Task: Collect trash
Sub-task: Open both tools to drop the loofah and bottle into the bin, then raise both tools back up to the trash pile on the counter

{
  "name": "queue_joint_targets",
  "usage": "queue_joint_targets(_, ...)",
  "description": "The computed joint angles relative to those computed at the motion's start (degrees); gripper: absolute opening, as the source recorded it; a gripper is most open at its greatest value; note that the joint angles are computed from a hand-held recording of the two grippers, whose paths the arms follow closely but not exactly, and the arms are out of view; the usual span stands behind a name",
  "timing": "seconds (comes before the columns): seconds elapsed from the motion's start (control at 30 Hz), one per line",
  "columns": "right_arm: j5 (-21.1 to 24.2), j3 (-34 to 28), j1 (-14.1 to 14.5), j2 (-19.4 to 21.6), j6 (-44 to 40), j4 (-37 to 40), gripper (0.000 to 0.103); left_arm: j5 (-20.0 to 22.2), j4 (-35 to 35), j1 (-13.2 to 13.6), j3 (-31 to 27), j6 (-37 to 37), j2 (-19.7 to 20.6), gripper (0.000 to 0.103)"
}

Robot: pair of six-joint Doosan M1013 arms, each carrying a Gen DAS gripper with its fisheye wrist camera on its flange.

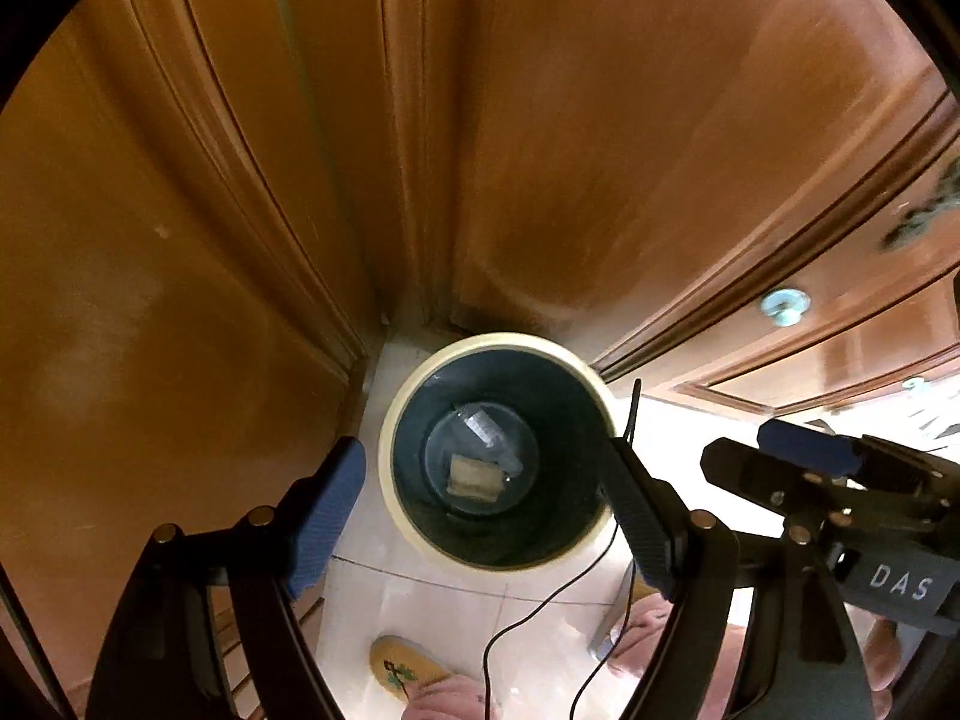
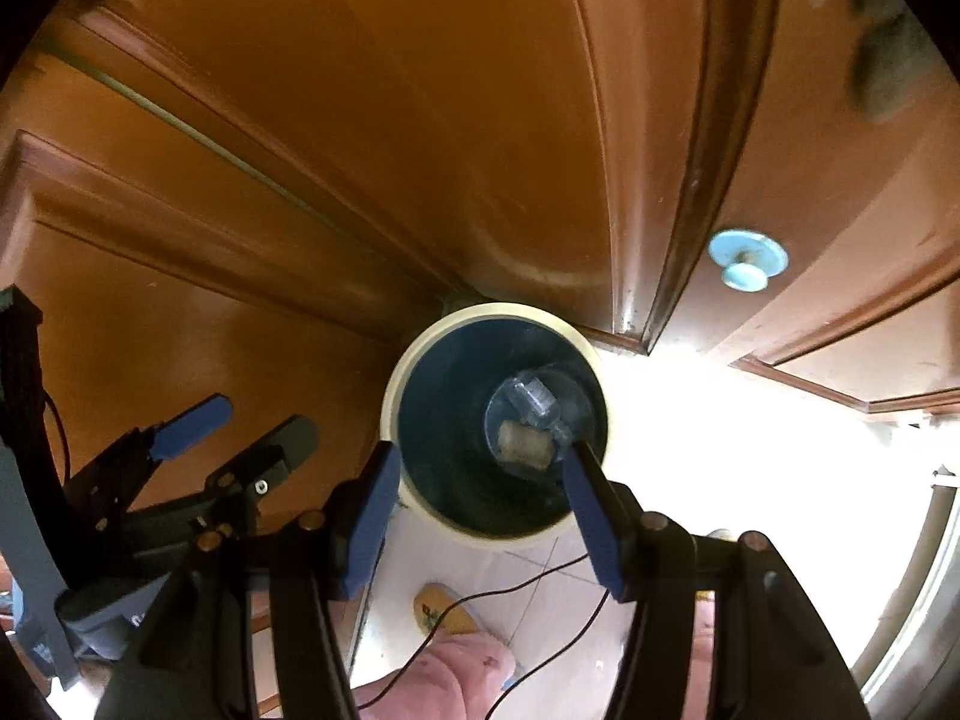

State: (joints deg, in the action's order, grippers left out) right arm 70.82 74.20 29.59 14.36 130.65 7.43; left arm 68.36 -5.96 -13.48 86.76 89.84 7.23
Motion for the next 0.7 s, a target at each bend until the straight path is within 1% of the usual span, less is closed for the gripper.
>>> queue_joint_targets(0.07, 1.3, -1.2, 0.1, -0.3, 0.1, -0.5, 0.057, 1.4, 0.2, -0.2, -1.6, 0.1, -0.4, 0.079)
queue_joint_targets(0.27, 7.1, -8.5, 0.9, -0.7, 1.0, -4.5, 0.057, 6.9, -0.3, -0.5, -9.2, 0.3, -1.2, 0.079)
queue_joint_targets(0.37, 10.4, -13.4, 1.3, -0.5, 0.8, -7.3, 0.057, 9.8, -0.8, -0.8, -14.4, 0.6, -0.9, 0.079)
queue_joint_targets(0.53, 14.9, -21.9, 1.8, 0.3, 0.9, -11.6, 0.057, 13.0, -1.6, -1.3, -22.9, 1.8, -0.1, 0.079)
queue_joint_targets(0.7, 17.7, -28.4, 2.5, 1.3, 2.1, -14.3, 0.057, 15.6, -1.1, -2.3, -30.4, 2.7, 0.9, 0.08)
